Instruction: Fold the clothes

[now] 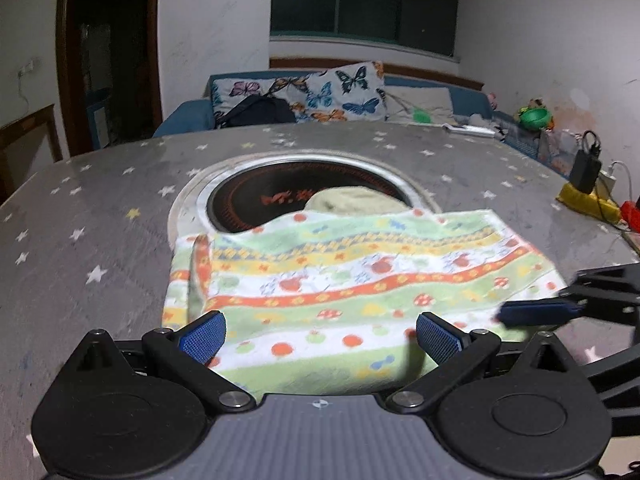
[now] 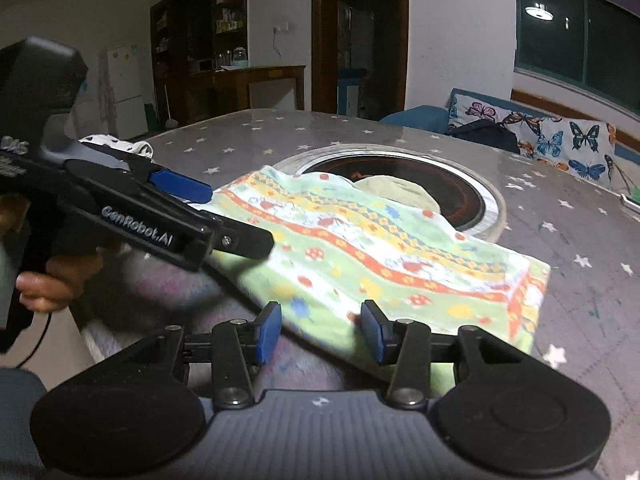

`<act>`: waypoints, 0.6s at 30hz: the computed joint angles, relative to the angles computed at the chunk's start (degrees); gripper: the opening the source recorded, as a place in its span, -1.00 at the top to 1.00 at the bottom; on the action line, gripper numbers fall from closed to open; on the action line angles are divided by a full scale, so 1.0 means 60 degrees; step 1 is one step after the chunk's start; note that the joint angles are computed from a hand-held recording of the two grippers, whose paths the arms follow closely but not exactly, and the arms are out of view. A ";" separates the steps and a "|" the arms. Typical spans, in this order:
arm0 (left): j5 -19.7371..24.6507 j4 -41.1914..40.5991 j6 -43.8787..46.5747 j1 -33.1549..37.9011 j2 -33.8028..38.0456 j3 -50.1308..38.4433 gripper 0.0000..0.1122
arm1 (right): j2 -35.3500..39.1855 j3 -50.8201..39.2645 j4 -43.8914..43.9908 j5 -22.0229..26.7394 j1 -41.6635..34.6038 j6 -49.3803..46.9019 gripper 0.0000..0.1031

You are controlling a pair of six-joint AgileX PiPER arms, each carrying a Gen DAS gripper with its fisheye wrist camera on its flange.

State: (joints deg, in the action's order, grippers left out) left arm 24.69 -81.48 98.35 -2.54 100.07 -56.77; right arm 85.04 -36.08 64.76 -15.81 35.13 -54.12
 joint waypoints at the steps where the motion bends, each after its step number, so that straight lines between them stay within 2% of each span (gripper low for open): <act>1: -0.0024 -0.0024 0.0029 0.0014 0.0030 0.0005 -0.84 | -0.0101 0.0070 0.0178 0.0021 -0.0010 -0.0167 0.14; 6: -0.0200 -0.0100 0.0101 -0.0003 0.0115 0.0031 -0.84 | -0.0584 0.0186 0.1590 -0.0015 -0.0032 -0.1485 0.13; 10: -0.0278 -0.0142 0.0140 -0.0018 0.0141 0.0047 -0.84 | -0.0607 0.0171 0.2063 -0.0058 -0.0248 -0.1766 0.12; 14: -0.0242 0.0001 0.0006 0.0014 0.0197 -0.0022 -0.84 | -0.0701 0.0493 0.1145 0.0372 -0.0827 -0.0552 0.10; 18: -0.0341 0.0741 -0.0914 -0.0084 0.0136 -0.0182 -0.84 | -0.0966 0.0464 0.2575 0.0061 -0.0706 -0.1987 0.09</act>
State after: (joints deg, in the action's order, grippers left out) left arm 22.64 -77.04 92.86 -3.04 100.89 -57.86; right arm 79.25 -33.30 80.21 -15.45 30.89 -66.04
